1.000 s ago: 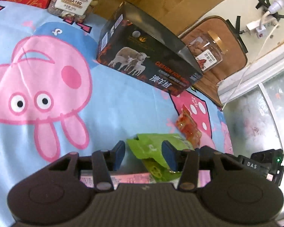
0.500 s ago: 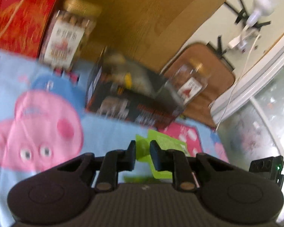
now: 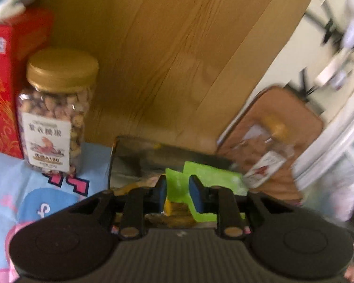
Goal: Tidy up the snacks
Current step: 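Drop the green packet into the black tin box from the left gripper, then grasp the orange-red spicy snack bag with the left gripper and lift it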
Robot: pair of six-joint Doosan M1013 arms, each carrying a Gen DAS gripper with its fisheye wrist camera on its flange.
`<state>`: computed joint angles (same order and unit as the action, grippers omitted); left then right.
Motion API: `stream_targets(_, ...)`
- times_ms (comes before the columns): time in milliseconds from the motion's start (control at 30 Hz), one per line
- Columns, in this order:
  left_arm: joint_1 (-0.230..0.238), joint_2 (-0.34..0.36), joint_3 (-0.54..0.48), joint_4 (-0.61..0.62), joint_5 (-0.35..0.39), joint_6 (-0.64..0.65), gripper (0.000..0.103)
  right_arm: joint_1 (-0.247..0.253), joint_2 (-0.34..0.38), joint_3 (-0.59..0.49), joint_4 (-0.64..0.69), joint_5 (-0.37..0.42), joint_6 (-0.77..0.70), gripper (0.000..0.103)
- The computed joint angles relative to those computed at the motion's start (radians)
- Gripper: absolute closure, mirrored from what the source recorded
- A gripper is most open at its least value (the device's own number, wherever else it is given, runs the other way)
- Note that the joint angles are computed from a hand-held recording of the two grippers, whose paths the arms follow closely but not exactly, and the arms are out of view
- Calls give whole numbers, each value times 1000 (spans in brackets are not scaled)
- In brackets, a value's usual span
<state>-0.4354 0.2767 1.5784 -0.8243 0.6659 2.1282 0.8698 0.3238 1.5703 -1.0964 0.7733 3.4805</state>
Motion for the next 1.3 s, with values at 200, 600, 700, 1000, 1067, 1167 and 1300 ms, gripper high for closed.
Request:
stream_targets(200, -1, -7, 24, -23, 17, 43, 80, 35, -8, 32, -110, 95, 94, 77)
stream_targets(600, 6, -89, 132, -150, 213, 223, 70, 145, -115, 235, -73, 82, 455, 68)
stream_targets(700, -26, -77, 141, -96, 193, 165, 58, 167, -140, 293, -109, 69, 657, 68)
stream_targets(1000, -58, -14, 128, -94, 222, 90, 48, 172, -146, 344, -217, -2, 860, 69)
stream_targets(1067, -67, -15, 126, -84, 224, 86, 48, 171, -144, 348, -244, -6, 890, 69)
stream_targets(1167, -74, -12, 123, -84, 245, 90, 51, 170, -146, 363, -296, -17, 963, 69)
stream_targets(1300, -72, 1, 114, -101, 318, 86, 66, 165, -143, 364, -318, -25, 972, 69)
